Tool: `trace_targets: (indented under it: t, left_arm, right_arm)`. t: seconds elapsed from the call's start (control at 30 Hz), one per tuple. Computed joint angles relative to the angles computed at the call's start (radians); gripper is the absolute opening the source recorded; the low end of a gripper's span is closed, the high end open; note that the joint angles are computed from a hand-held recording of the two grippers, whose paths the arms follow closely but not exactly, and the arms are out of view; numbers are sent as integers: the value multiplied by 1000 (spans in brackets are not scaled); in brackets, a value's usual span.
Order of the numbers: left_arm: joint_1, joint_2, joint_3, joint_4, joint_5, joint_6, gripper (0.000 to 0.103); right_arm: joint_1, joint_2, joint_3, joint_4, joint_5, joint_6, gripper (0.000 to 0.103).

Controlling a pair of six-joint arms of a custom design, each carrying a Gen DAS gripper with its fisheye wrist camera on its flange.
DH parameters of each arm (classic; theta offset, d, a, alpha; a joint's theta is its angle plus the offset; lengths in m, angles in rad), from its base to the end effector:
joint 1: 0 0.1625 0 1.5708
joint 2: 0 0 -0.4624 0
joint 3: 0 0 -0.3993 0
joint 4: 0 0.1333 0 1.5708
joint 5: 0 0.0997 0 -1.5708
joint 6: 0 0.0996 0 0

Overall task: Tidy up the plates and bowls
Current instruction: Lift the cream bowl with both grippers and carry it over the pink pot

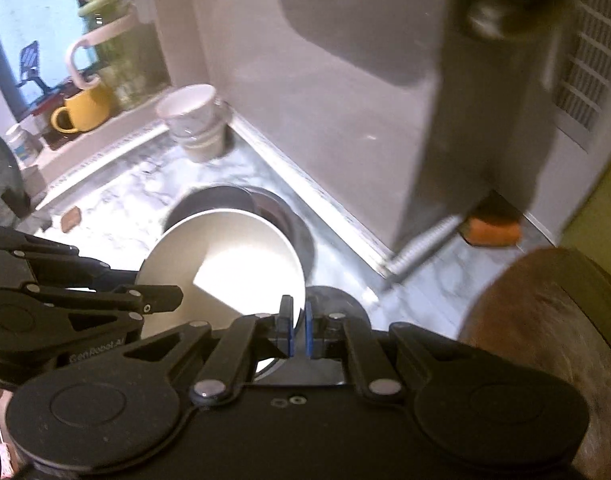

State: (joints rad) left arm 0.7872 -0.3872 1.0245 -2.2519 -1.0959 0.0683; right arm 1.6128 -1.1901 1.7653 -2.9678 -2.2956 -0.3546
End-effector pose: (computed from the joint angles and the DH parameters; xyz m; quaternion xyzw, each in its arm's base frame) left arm -0.4751 -0.7302 0.0154 0.3968 0.8870 -0.1023 0.2128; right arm 0.0936 -0.6260 0.3968 0.0300 -0.8683 0.3183 0.3792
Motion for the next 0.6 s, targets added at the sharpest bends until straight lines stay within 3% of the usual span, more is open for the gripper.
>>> trace_targets:
  t: [0.3,0.6]
  left_arm:
    - [42,38,-118,5,69,19,14]
    - [83,158,-338,131,104,9,14]
  right_arm:
    - [3,111,-161,68,52,-8,6]
    - [-17,210,-294,143,67,9,6]
